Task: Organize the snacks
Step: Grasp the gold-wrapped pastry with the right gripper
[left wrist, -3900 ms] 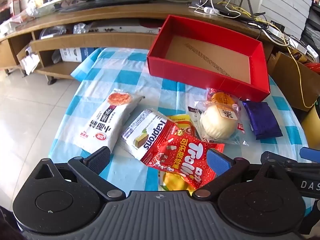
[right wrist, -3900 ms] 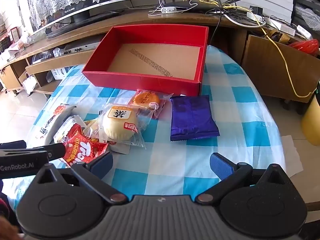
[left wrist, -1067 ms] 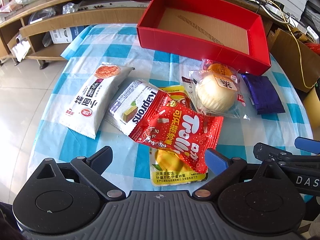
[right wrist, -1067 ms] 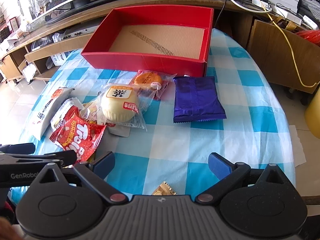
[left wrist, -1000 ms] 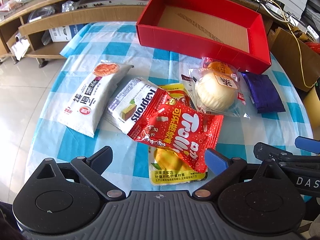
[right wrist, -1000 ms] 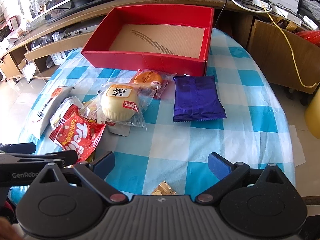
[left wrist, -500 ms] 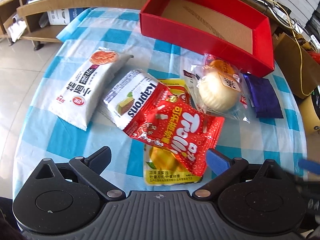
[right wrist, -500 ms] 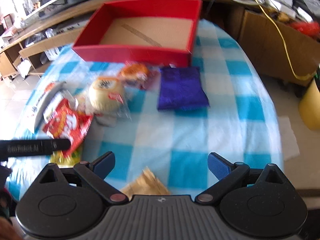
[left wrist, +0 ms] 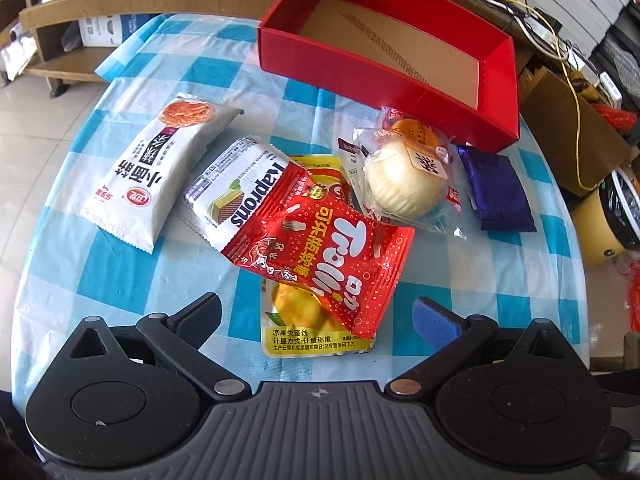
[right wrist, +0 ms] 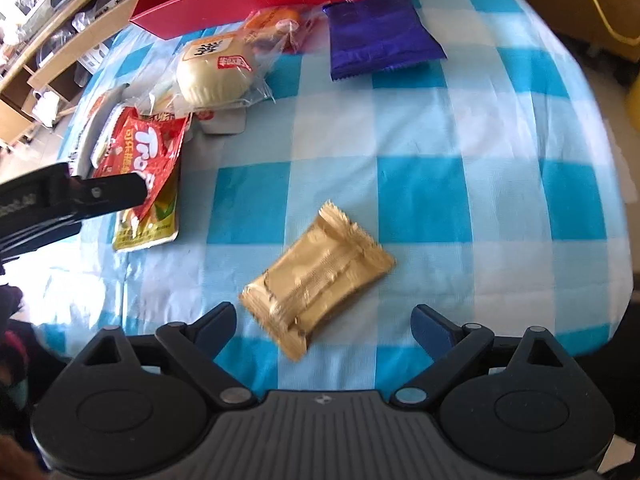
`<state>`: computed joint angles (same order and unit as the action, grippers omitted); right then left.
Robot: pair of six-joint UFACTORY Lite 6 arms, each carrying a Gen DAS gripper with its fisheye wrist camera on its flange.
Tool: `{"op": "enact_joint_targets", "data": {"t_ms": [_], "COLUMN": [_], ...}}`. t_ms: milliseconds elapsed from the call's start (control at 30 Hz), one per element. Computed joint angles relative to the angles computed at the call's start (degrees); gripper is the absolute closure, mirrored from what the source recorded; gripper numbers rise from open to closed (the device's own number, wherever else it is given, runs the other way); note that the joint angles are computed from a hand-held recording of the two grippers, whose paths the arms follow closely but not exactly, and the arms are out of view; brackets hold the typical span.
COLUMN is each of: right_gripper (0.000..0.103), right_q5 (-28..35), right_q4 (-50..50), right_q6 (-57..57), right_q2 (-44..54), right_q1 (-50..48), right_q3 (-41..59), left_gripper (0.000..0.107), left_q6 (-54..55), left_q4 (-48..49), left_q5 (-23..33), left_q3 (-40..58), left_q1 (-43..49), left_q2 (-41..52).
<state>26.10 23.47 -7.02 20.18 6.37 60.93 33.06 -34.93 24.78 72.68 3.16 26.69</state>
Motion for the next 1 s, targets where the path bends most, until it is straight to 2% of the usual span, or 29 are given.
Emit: {"op": "enact_joint_targets", "data": {"t_ms": [67, 233, 333, 400, 433, 533, 667, 767, 933, 1000], "right_gripper": [0.0, 0.005, 0.016, 0.034, 0.036, 0.036, 0.035, 0.035, 0.031, 0.031], "right_q5": [-1.02, -4.4, -5.32, -4.42, -2.59, 1.99, 8.08, 10.63, 8.11, 7.5], "right_q4": [-2.34, -17.65, -19.75, -20.54, -19.38, -15.34, -3.77, 1.98, 3.33, 0.34], "right_q6": [2.79, 13.22, 11.97, 11.22, 9.93, 6.76, 0.17, -0.77, 3.22, 5.36], "right_q2": [1.35, 4.42, 6.11, 9.28, 11.06, 9.75, 2.13, 1.99, 3.54, 5.35], "right_q1": [1.02, 4.4, 3.9, 2.71, 1.82, -0.78, -4.76, -5.31, -2.62, -0.58], "right_q3": [1.69, 5.09, 7.53, 12.6, 15.64, 17.67, 9.19, 6.17, 7.63, 9.88], "left_gripper": [0.004, 0.004, 0.004, 0.004, 0.004, 0.004, 0.004, 0.004, 0.004, 0.004], "left_q6": [0.0, -1.13, -1.24, -0.95, -0.66, 0.31, 1.57, 3.22, 5.86, 6.17], "left_q4": [-0.71, -0.22, -0.69, -1.49, -1.9, -3.08, -5.64, -6.96, -8.78, -9.53], "left_q5": [0.5, 0.54, 0.79, 1.33, 1.62, 2.03, 3.36, 4.0, 4.19, 4.53], "left_q3": [0.52, 1.24, 1.6, 1.87, 1.98, 1.9, 2.27, 1.87, 0.33, 0.26], "left_q1": [0.25, 0.49, 0.8, 1.0, 1.11, 1.52, 2.18, 2.15, 2.8, 3.34], "left_q2": [0.4, 0.94, 1.29, 1.53, 1.61, 1.33, 1.39, 0.83, -0.6, -0.76]}}
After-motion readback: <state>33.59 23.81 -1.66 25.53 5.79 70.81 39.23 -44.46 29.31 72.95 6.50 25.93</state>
